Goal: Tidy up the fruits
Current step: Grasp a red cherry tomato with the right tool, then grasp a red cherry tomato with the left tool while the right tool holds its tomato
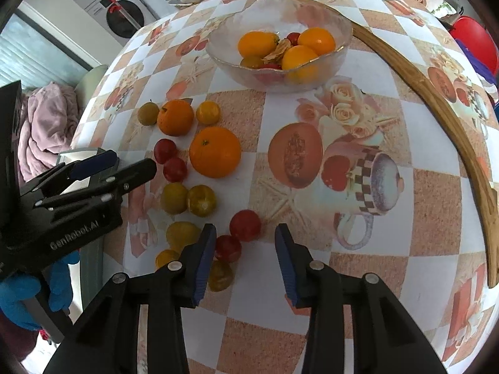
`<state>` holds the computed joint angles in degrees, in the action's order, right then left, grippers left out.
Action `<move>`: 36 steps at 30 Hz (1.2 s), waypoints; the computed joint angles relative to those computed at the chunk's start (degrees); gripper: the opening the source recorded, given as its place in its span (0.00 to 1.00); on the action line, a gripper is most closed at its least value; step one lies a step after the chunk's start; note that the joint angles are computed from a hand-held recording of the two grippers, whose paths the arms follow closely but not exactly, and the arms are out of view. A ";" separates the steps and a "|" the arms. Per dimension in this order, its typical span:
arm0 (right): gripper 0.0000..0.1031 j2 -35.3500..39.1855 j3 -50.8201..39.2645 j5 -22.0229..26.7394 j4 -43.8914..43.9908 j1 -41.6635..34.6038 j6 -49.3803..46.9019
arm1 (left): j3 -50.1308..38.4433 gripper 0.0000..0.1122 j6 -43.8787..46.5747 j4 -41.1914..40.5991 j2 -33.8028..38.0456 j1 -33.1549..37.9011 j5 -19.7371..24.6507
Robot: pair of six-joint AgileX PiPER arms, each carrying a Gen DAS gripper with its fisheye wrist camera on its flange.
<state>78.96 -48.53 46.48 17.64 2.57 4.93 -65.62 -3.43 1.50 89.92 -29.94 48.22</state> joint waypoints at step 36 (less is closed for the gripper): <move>0.19 -12.20 6.65 6.63 1.86 -7.23 -0.10 | 9.90 0.62 -0.18 -7.83 -12.00 -7.21 2.63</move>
